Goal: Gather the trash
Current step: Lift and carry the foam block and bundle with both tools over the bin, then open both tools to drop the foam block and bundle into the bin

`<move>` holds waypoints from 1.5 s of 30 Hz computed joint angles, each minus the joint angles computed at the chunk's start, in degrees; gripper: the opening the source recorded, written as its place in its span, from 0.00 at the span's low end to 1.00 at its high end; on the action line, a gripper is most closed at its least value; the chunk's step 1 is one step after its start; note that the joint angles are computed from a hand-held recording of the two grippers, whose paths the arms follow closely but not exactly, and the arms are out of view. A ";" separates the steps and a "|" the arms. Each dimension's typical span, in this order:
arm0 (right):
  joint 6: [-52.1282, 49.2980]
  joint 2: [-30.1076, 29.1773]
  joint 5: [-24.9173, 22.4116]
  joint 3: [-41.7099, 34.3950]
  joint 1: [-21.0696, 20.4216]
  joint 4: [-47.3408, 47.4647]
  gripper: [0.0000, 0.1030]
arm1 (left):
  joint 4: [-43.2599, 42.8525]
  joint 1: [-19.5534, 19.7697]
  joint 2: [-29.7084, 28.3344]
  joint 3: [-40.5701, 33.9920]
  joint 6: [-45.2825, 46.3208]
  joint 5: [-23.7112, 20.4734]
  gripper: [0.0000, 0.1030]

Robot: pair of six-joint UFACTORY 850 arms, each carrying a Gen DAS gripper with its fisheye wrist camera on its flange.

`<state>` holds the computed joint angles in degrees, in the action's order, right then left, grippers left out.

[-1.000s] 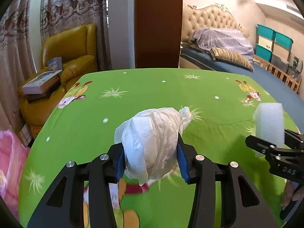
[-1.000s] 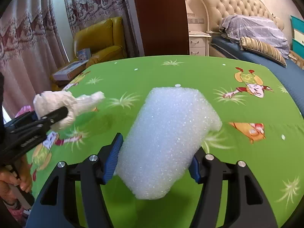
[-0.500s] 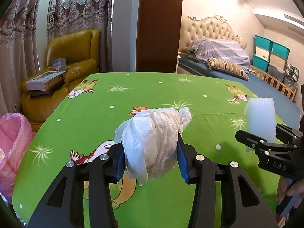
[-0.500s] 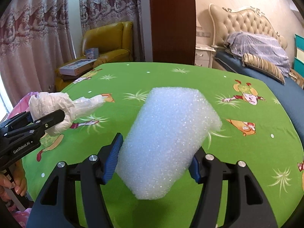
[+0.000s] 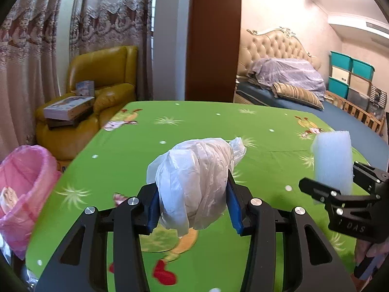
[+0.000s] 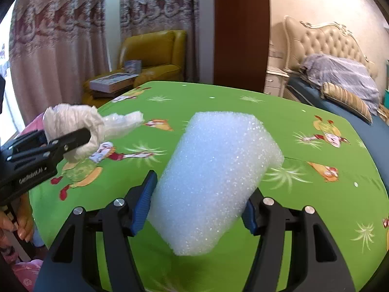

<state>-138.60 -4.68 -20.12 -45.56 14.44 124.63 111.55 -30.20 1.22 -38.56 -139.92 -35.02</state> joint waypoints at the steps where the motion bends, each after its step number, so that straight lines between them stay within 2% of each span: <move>1: -0.43 0.08 0.02 0.06 0.67 0.12 0.59 | -0.04 0.24 0.76 0.63 0.00 -0.18 0.42; 8: -3.72 0.54 0.34 -0.70 5.19 2.09 0.59 | -1.43 1.21 5.72 4.98 1.57 -3.19 0.42; 21: 2.93 -3.46 0.90 -6.71 14.64 -8.15 0.59 | -9.26 5.99 19.18 14.62 7.70 -6.42 0.42; 25: 9.97 -6.07 -0.18 -9.97 17.37 -15.70 0.59 | -12.82 8.49 24.00 17.05 11.57 -7.07 0.42; 33: 22.09 -12.07 -1.72 -18.40 22.63 -27.43 0.59 | -18.19 18.52 32.11 19.89 20.63 -4.56 0.42; 37: 23.02 -14.48 -3.36 -21.75 24.56 -29.39 0.61 | -18.12 23.90 34.22 20.52 23.03 -1.97 0.42; 41: 27.56 -18.26 -4.76 -26.47 26.59 -34.42 0.61 | -13.58 31.97 34.44 20.13 22.01 4.50 0.42; 45: 31.27 -21.92 -5.02 -31.29 28.43 -38.74 0.61 | -7.02 41.17 31.42 17.58 20.22 13.93 0.42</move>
